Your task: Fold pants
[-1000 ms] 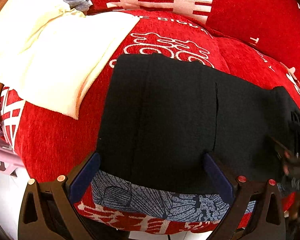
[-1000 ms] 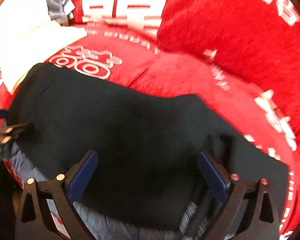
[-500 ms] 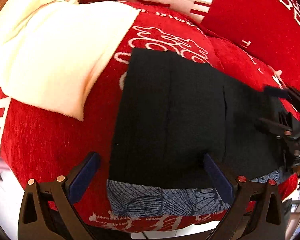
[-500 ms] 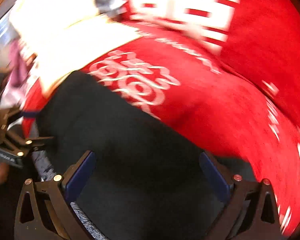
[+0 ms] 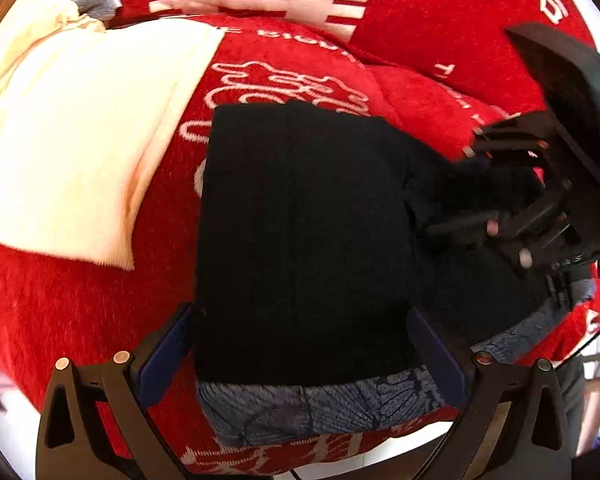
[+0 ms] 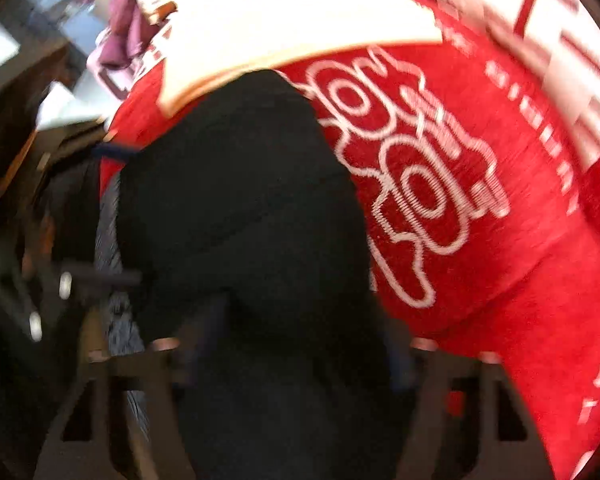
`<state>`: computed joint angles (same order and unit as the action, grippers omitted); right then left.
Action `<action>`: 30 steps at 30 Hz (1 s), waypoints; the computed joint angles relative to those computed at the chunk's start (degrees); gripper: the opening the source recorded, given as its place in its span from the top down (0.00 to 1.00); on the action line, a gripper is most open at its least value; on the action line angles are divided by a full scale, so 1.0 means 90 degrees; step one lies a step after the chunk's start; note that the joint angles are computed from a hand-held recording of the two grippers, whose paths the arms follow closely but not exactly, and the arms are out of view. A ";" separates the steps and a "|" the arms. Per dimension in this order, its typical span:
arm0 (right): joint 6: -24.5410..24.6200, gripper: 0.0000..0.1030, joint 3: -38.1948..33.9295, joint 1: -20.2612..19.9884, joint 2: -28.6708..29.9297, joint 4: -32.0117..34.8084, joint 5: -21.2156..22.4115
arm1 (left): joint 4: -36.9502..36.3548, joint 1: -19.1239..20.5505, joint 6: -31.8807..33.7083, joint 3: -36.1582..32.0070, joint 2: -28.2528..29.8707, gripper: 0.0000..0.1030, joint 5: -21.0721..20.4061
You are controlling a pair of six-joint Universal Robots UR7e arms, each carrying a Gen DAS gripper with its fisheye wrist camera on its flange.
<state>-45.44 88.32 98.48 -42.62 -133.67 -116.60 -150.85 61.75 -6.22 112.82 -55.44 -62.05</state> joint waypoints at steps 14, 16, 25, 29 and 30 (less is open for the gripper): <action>-0.0580 0.85 0.1421 0.0253 -0.0894 -0.1995 0.0150 | 0.0571 0.0234 0.0921 -0.0895 0.0403 0.13 -0.1076; -0.0458 0.85 0.1361 0.0267 -0.0825 -0.2004 0.0042 | 0.0703 0.0155 0.0795 -0.0915 0.0404 0.37 -0.1106; 0.1064 0.34 0.1943 0.0153 -0.1098 -0.3668 -0.0608 | 0.1395 -0.0187 -0.0194 -0.1078 0.0446 0.61 -0.0895; 0.2285 0.34 0.2423 -0.0142 -0.1306 -0.3824 -0.0930 | 0.1537 -0.0313 -0.0356 -0.1017 0.0271 0.62 -0.0893; 0.2455 0.35 0.2588 -0.0180 -0.1345 -0.3880 -0.0963 | 0.1579 -0.0360 -0.0397 -0.1012 0.0240 0.62 -0.0894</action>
